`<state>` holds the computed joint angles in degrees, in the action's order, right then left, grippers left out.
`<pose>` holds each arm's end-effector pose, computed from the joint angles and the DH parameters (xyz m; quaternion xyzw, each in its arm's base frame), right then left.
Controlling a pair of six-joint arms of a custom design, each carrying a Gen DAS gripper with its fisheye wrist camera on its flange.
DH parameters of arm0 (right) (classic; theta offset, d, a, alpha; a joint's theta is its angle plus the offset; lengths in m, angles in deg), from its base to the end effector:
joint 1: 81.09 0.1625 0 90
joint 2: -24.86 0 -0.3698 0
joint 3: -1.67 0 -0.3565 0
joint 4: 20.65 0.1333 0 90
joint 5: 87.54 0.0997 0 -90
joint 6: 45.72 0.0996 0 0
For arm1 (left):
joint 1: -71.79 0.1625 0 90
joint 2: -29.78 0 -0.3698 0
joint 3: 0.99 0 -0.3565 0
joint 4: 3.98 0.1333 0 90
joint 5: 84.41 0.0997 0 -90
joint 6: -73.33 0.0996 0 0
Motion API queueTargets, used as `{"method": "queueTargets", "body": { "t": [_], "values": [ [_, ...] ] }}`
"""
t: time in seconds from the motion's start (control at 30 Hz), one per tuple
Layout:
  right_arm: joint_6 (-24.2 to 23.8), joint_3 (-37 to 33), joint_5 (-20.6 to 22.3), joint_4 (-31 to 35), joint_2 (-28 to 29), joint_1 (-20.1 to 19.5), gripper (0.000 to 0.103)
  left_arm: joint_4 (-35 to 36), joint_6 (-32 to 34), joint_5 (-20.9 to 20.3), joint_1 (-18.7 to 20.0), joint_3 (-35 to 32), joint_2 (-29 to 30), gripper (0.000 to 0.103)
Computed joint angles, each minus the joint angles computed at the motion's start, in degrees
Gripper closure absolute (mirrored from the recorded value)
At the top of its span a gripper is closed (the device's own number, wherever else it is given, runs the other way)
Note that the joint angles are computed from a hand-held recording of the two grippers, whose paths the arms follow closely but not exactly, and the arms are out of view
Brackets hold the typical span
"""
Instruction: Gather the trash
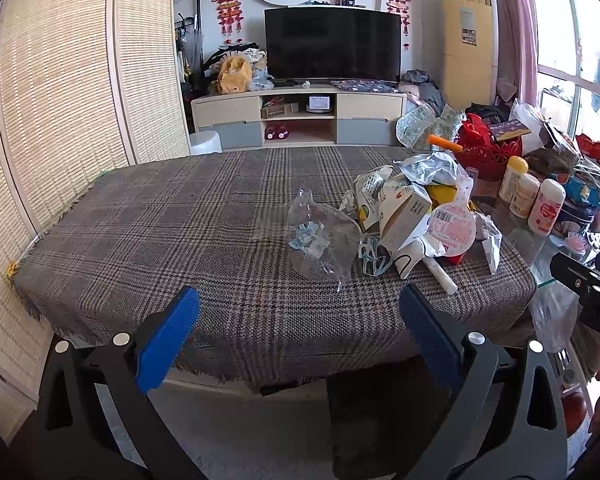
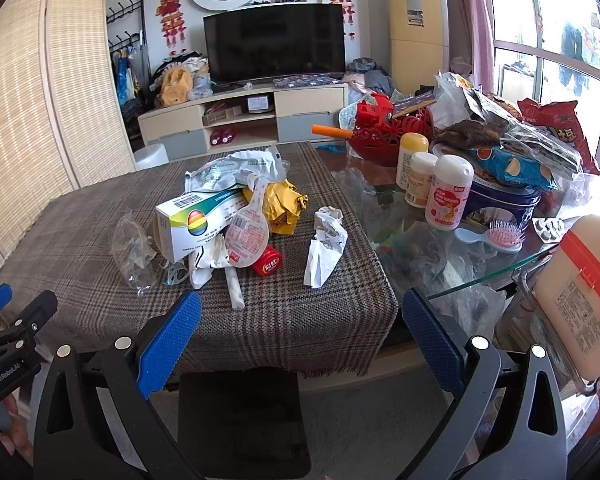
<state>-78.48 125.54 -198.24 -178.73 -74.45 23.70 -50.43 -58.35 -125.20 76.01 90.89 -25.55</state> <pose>0.1972 -0.3626 0.3803 0.3074 -0.8629 0.3342 0.2218 -0.4332 -0.2412 0.1449 -0.0247 0.7454 -0.4897 0.4517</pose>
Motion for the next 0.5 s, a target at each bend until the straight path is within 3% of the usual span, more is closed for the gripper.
{"method": "queueTargets", "body": {
  "t": [0.27,0.5],
  "values": [
    [-0.38,-0.46,-0.14,0.43,0.38,-0.58,0.002,-1.04,1.58,-0.85,0.17,0.62,-0.77,0.008],
    [1.97,-3.02,3.11,5.8,-0.34,-1.79,0.002,-1.79,0.21,-0.52,-0.03,1.35,-2.47,0.008]
  ]
}}
